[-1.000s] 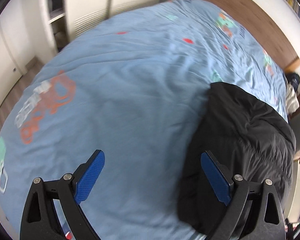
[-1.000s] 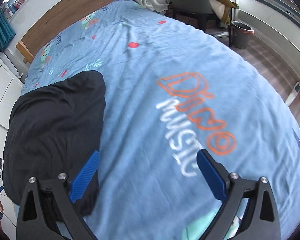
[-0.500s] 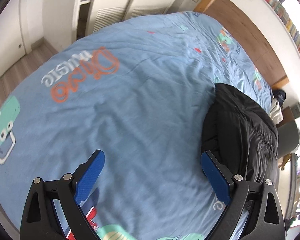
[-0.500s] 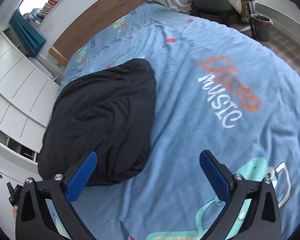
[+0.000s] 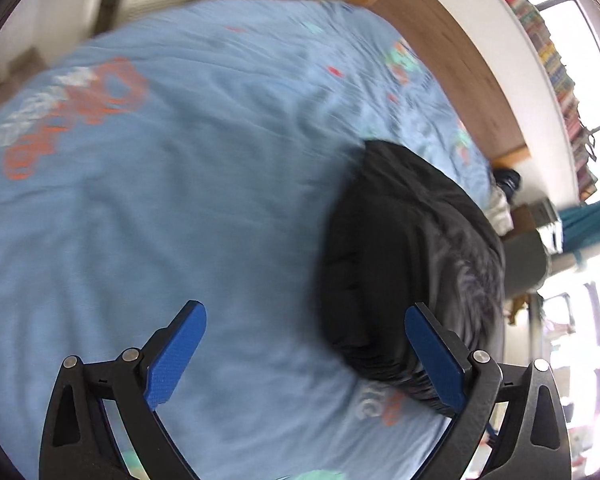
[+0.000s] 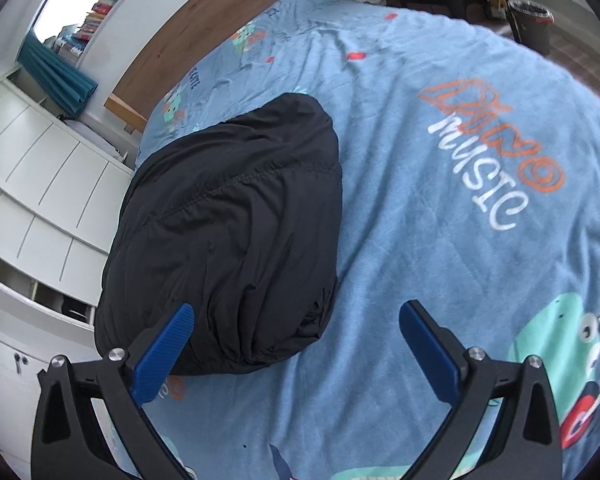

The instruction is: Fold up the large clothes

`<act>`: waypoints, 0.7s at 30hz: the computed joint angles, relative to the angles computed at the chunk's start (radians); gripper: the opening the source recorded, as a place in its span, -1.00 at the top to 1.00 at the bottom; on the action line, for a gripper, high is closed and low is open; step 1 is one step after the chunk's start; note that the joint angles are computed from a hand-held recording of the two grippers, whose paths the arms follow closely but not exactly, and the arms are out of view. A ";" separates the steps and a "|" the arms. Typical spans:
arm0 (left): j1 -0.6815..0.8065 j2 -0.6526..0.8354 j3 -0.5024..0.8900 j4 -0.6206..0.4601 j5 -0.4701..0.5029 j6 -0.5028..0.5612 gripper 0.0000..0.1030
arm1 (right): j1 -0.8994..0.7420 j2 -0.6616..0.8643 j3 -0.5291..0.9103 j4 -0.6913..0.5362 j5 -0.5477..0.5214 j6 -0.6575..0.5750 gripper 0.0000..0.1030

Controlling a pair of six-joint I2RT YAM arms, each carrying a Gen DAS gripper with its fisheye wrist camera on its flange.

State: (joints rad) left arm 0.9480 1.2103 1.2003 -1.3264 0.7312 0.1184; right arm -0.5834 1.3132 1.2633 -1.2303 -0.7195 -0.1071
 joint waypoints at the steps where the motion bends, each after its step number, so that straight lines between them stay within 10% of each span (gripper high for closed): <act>1: -0.073 0.002 -0.008 0.050 -0.009 -0.065 -0.91 | 0.006 0.012 -0.012 0.024 -0.009 0.022 -1.00; 11: -0.449 0.192 -0.006 0.404 -0.115 -0.346 -0.91 | 0.140 0.167 -0.083 0.295 -0.070 0.227 -1.00; 21: -0.471 0.306 -0.148 0.585 0.127 -0.356 -0.99 | 0.287 0.356 -0.154 0.564 -0.219 0.343 -1.00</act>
State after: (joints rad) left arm 0.4766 1.5159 1.0519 -0.7411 0.8580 -0.2376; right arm -0.2968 1.6688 1.1088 -0.6658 -0.9385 0.2354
